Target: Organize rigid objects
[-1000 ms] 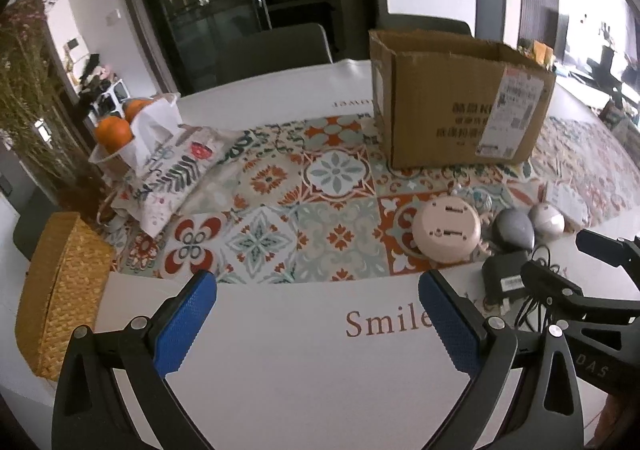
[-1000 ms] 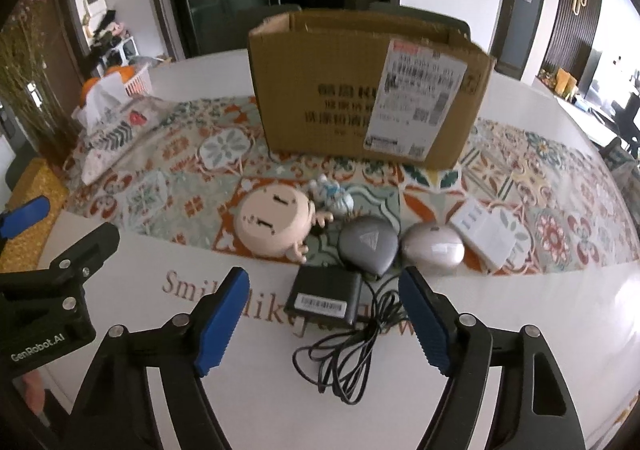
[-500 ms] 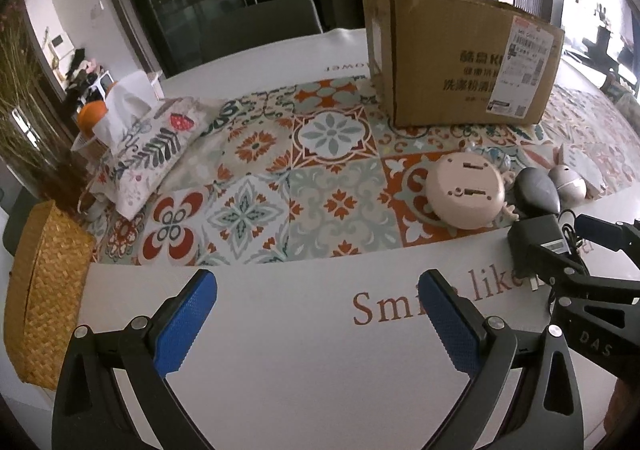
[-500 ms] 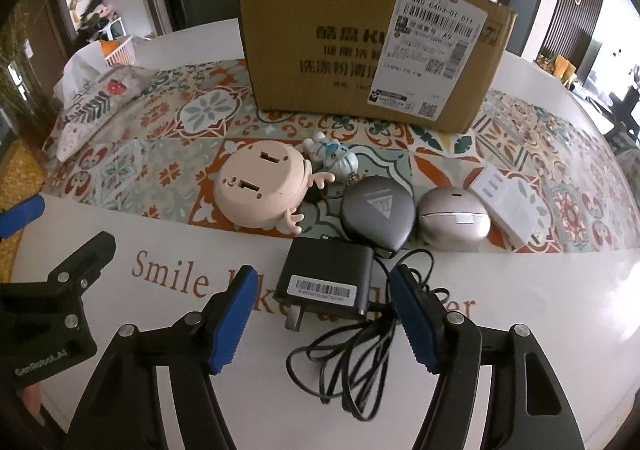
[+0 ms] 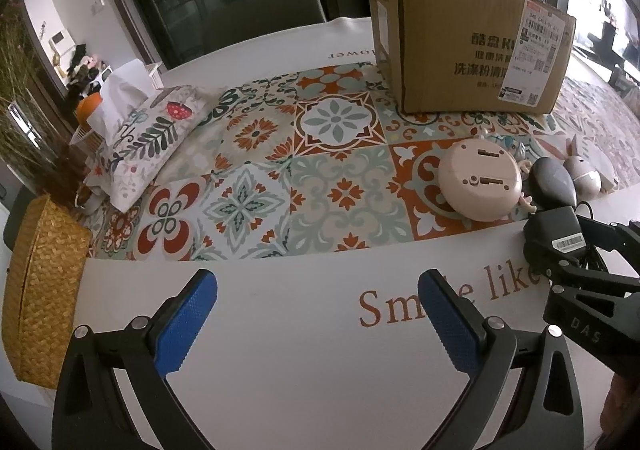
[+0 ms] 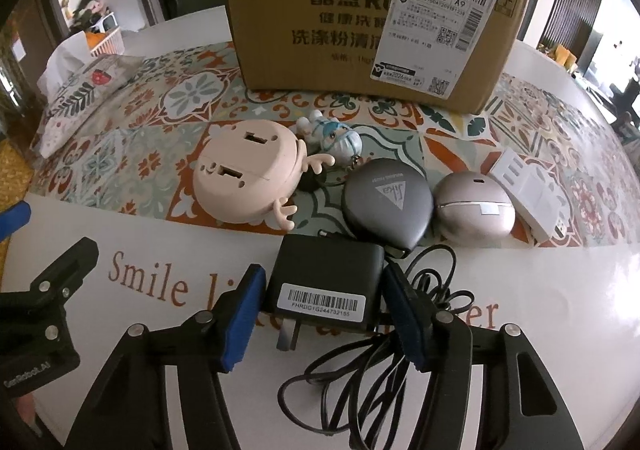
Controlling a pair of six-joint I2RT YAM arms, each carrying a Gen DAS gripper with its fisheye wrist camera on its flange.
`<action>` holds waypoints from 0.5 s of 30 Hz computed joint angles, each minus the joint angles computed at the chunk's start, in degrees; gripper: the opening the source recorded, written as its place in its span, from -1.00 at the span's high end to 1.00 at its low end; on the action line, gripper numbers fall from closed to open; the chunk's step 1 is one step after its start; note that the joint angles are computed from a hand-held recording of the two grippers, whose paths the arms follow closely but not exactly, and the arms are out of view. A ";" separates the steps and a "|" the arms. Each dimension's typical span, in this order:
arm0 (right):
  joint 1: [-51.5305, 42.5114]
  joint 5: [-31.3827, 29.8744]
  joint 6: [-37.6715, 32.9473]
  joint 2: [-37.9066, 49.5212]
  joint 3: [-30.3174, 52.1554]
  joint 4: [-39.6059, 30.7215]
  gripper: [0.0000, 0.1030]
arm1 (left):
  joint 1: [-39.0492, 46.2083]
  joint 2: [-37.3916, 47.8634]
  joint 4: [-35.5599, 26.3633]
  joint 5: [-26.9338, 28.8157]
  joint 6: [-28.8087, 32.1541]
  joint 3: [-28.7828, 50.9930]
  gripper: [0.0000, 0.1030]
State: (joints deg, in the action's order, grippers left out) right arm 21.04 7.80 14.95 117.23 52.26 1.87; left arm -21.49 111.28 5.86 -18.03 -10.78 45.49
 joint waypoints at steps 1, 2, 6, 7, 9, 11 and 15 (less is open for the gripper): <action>0.04 0.19 -0.10 0.07 -0.05 0.21 -0.17 | 0.01 0.38 0.03 0.00 0.07 0.28 -0.99; 0.14 0.55 -0.25 0.23 -0.11 0.50 -0.18 | -0.02 0.68 0.09 -0.09 0.15 0.50 -0.99; 0.71 1.84 -0.59 0.63 0.07 0.78 -0.17 | -0.16 1.12 0.33 -0.14 0.57 0.96 -0.99; 0.56 1.66 -0.55 0.54 0.06 0.67 -0.17 | -0.29 1.06 0.32 -0.07 0.71 1.03 -0.98; 0.21 1.28 -0.21 0.04 -0.48 0.83 -0.16 | -0.71 0.79 0.20 -0.11 1.02 1.11 -0.97; -0.32 0.51 0.07 -0.98 -1.49 0.96 -0.16 | -1.23 0.25 -0.13 0.30 1.48 1.28 -0.97; -1.39 -0.52 0.71 -4.28 -4.13 0.87 -0.11 | -2.46 -0.32 -0.25 1.50 2.56 2.19 -0.97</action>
State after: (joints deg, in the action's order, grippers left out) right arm 19.65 7.28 15.66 112.95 48.13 2.74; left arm -23.96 110.96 5.62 -16.53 -8.22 47.68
